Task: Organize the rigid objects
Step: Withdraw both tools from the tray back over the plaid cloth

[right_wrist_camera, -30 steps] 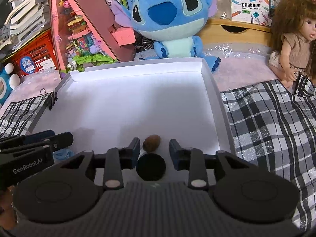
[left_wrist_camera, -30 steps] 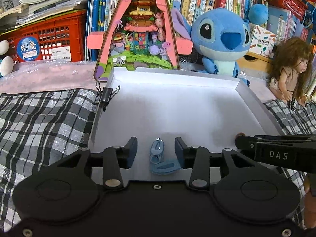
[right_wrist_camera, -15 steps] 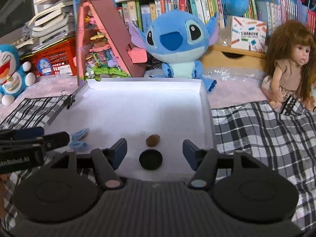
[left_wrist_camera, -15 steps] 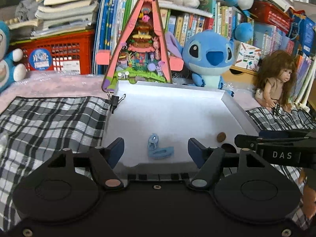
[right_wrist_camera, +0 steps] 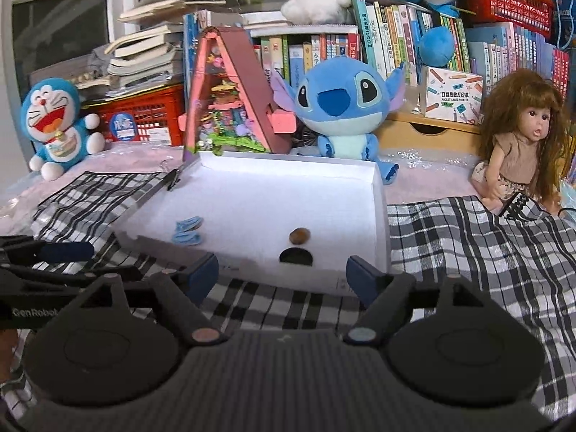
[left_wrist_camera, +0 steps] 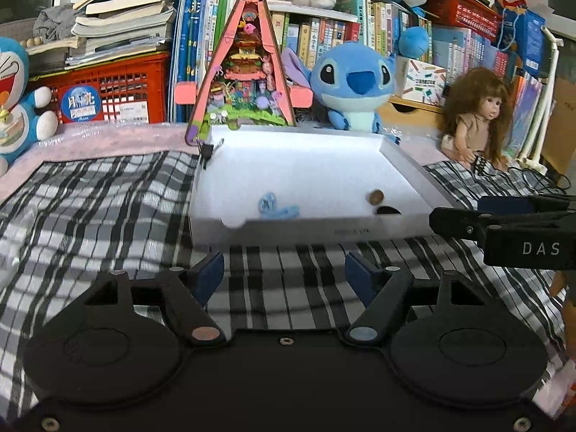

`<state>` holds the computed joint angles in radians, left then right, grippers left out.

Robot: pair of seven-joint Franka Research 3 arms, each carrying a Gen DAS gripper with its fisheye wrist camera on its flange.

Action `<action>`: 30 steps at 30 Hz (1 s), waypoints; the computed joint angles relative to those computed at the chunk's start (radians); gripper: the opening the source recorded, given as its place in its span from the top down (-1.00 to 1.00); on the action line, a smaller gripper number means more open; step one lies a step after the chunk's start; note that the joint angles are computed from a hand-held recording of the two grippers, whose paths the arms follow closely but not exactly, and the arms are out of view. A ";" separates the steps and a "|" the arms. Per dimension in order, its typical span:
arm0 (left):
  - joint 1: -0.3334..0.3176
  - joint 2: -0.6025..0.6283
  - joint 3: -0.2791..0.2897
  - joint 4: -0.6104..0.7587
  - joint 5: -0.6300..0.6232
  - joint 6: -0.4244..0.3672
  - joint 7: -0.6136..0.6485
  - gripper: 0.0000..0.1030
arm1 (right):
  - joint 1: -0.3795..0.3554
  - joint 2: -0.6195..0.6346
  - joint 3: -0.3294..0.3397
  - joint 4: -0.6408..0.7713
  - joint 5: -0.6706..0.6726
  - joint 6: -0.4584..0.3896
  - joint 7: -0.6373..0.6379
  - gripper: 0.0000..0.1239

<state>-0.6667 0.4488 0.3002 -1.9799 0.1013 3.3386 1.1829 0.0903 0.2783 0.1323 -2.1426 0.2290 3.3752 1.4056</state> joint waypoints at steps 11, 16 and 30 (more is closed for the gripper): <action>-0.023 -0.068 -0.021 -0.140 -0.117 0.071 0.094 -0.43 | -0.014 -0.060 0.012 -0.153 -0.106 0.127 0.081 -0.49; -0.028 -0.084 -0.035 -0.181 -0.193 0.083 0.156 -0.43 | 0.026 -0.079 -0.026 -0.211 -0.114 0.176 0.088 -0.52; 0.002 -0.108 -0.130 -0.286 -0.374 0.231 0.361 -0.51 | 0.141 -0.082 -0.074 -0.313 0.020 0.358 -0.056 -0.66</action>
